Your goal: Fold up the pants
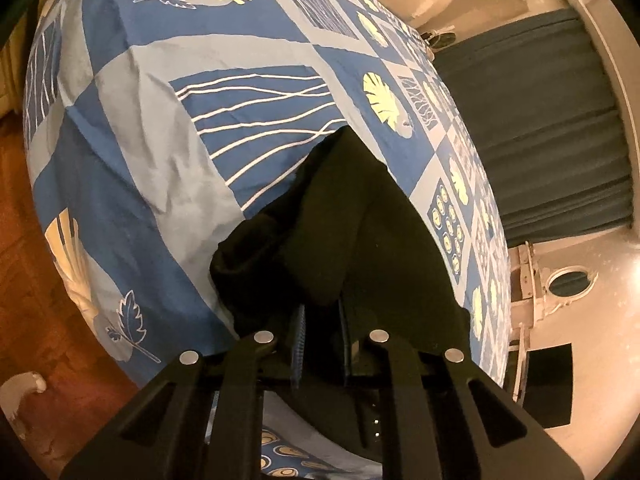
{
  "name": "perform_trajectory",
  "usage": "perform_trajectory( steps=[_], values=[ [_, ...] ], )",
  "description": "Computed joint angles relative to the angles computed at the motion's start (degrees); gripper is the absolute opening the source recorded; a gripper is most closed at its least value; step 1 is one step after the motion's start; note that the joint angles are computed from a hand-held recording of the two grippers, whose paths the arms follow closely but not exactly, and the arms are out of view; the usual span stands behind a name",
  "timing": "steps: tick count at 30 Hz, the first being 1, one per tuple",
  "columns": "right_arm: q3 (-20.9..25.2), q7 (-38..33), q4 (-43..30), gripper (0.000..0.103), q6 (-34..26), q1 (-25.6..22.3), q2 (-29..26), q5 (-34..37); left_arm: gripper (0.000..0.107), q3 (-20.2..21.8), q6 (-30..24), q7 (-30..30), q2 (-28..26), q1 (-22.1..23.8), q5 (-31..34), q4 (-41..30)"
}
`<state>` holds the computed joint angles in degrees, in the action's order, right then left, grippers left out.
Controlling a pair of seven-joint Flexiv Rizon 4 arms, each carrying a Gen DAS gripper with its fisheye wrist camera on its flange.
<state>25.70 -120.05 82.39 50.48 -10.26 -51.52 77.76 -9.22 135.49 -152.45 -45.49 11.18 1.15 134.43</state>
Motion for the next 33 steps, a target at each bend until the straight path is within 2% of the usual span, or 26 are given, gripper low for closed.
perform_trajectory(
  steps=[5,8,11,12,13,15,18,20,22,23,25,27,29,33],
  values=[
    [-0.3,-4.07,3.51,0.01,0.57,1.42,4.01,-2.67,0.013,1.6,3.53,-1.28,0.51,0.18,-0.43,3.18],
    [-2.25,-1.39,4.5,0.01,2.71,4.11,3.96,-5.76,0.013,0.9,7.99,-3.2,-3.11,3.27,4.04,3.29],
    [-1.69,1.14,3.74,0.014,0.71,2.94,2.31,-6.94,0.013,0.67,13.22,-4.39,-7.31,4.65,7.01,2.08],
    [-1.27,1.39,3.67,0.023,0.19,2.26,2.49,-6.85,0.013,0.62,14.09,-4.36,-7.95,4.96,7.65,1.77],
    [-1.1,1.08,3.79,0.038,0.49,1.94,2.83,-6.74,0.016,0.47,14.93,-4.46,-8.35,5.45,8.42,1.77],
    [-0.88,-1.67,4.57,0.055,2.58,0.81,4.94,-5.91,0.016,0.29,14.84,-4.13,-7.7,5.65,8.64,2.24],
    [-1.61,-5.38,4.17,0.057,5.34,-1.89,7.3,-3.58,0.017,1.43,10.41,-1.14,-2.87,2.53,4.65,4.76],
    [-3.32,-4.98,1.66,0.057,7.86,-3.65,7.44,-1.56,0.024,3.76,4.87,3.14,2.65,-3.06,-2.01,7.04],
    [-5.09,-1.93,-2.0,0.057,9.12,-5.49,6.06,-0.69,0.053,6.19,0.21,7.49,6.99,-8.98,-8.51,8.14],
    [-6.33,0.31,-4.45,0.057,10.62,-5.76,4.92,-0.89,0.06,7.41,-1.08,9.51,8.72,-12.19,-11.82,8.34],
    [-7.95,4.14,-9.43,0.057,12.72,-5.81,2.05,-2.94,0.072,8.08,-1.64,11.9,10.42,-15.27,-14.62,7.65],
    [-10.41,10.54,-14.49,0.057,12.35,-4.78,-1.27,-7.77,0.076,6.81,-3.97,13.26,11.44,-14.53,-13.52,6.06],
    [-10.41,14.61,-17.65,0.057,10.76,-5.51,-3.94,-10.0,0.076,4.5,-6.59,13.33,11.72,-12.2,-10.65,3.75],
    [-7.49,17.88,-22.69,0.057,6.19,-8.23,-8.68,-12.7,0.076,0.22,-9.19,11.15,10.29,-8.29,-5.73,-0.01]
  ],
)
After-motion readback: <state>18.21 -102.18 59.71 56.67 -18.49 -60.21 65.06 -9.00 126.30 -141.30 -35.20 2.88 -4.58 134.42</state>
